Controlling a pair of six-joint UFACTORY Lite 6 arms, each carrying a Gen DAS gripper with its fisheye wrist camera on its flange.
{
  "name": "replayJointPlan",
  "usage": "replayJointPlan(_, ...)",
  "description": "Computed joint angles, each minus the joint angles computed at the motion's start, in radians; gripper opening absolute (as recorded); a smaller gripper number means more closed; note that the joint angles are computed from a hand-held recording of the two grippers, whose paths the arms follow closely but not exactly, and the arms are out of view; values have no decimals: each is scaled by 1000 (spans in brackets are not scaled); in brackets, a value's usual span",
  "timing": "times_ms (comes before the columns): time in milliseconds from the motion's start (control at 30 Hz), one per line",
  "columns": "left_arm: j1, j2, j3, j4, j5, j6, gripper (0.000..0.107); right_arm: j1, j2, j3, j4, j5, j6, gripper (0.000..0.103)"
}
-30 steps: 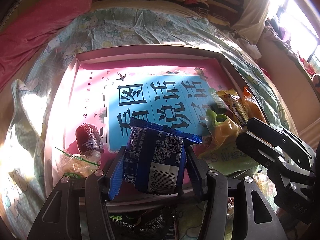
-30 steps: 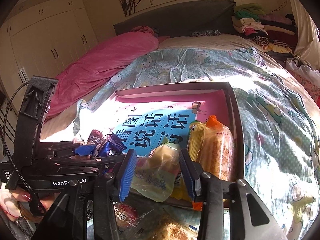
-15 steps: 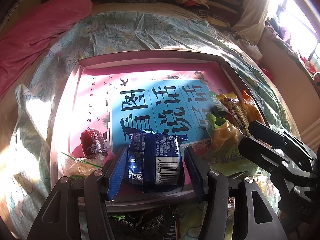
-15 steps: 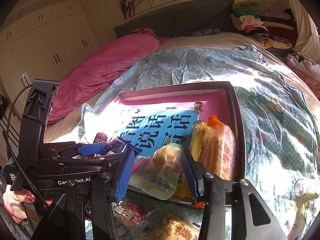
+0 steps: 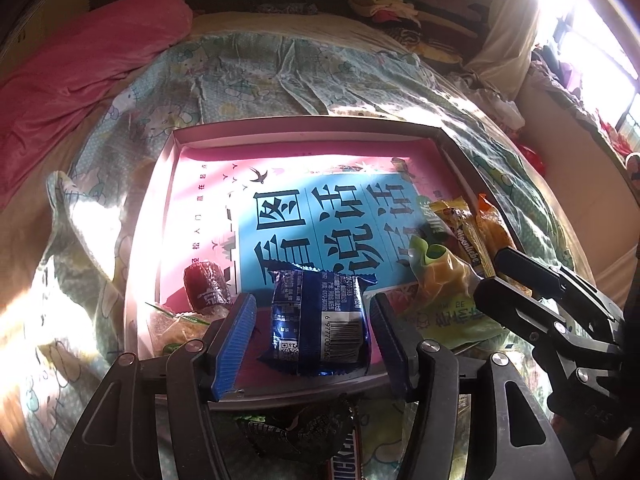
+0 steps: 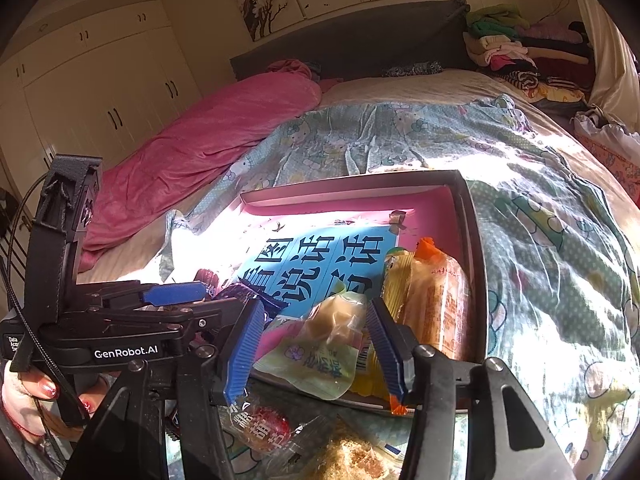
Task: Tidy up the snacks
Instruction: 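Withdraw both open tools from the tray toward the remaining snacks on the duvet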
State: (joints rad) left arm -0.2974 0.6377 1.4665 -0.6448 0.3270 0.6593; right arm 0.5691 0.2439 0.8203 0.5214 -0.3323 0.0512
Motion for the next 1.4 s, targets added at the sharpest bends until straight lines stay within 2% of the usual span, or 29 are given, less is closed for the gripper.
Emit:
replayJointPlan(467, 42, -108, -103, -152, -16, 155, 71, 17, -27, -14, 40, -24, -49, 62)
replayJointPlan(833, 79, -178, -185, -240, -8, 236, 72, 32, -69, -42, 73, -47, -86, 67)
replayJointPlan(1167, 83, -240, -252, -219, -21, 210, 72, 53, -126, -71, 100, -52, -124, 69)
replayJointPlan(1400, 77, -294, -300, -165, -41, 143, 73, 99, -160, -75, 207, -46, -250, 70)
